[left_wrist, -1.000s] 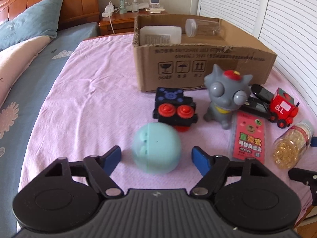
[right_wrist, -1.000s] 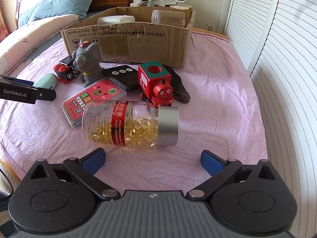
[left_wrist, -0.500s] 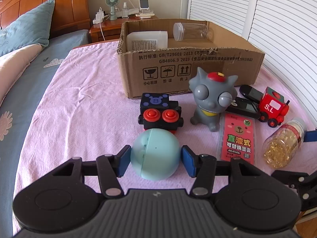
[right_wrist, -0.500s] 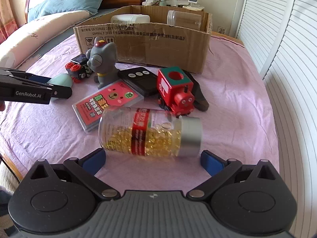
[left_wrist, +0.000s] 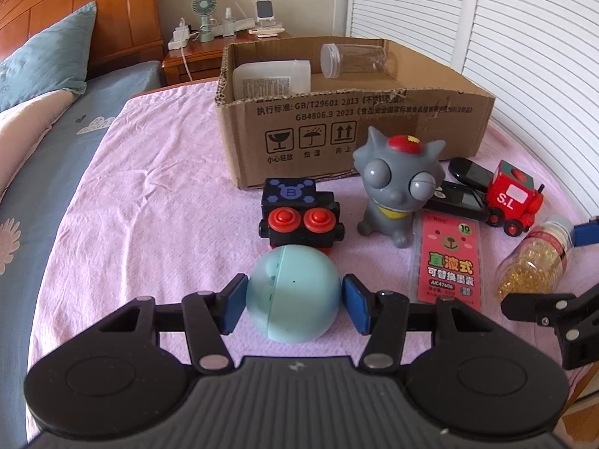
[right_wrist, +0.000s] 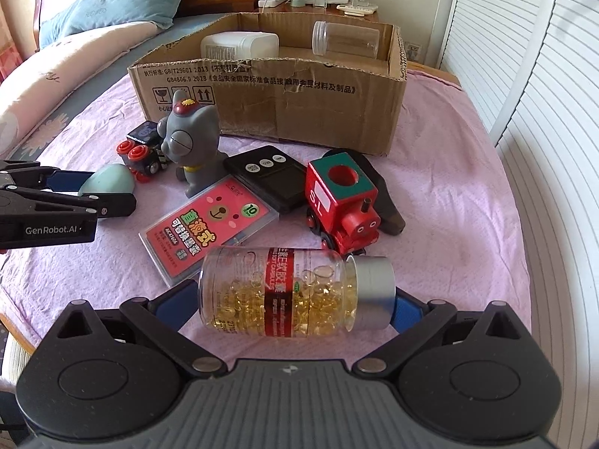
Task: Organize rigid objects
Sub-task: 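Grasp the teal egg-shaped case with the left tool while the right tool grasps the capsule bottle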
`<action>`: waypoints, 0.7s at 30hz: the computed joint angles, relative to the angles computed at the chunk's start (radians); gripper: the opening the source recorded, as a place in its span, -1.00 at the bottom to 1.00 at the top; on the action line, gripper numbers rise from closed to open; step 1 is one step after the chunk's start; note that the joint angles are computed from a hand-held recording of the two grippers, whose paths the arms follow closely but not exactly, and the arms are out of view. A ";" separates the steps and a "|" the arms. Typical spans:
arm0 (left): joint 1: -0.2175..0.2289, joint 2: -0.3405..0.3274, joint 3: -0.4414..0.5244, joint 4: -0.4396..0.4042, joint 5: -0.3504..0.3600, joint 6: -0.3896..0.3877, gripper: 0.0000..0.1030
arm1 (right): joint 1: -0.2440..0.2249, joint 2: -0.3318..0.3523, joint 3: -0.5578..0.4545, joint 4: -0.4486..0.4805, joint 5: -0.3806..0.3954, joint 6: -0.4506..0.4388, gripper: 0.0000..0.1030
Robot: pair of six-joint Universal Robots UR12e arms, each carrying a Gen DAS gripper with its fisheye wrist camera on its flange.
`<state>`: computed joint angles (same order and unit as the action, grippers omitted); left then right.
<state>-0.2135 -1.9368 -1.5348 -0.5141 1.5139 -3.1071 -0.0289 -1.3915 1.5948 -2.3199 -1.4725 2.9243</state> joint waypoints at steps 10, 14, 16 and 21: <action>0.013 -0.006 0.011 -0.011 -0.045 0.085 0.06 | 0.009 0.005 -0.011 0.016 -0.033 0.020 0.96; 0.019 -0.004 0.013 -0.025 -0.065 0.080 0.01 | 0.015 0.010 -0.020 0.031 -0.058 0.021 0.87; 0.019 -0.005 0.017 -0.033 -0.065 0.089 0.01 | 0.013 0.009 -0.021 0.032 -0.052 0.021 0.86; 0.024 -0.003 0.030 -0.083 -0.088 0.117 0.01 | 0.006 0.004 -0.022 0.037 -0.026 0.015 0.86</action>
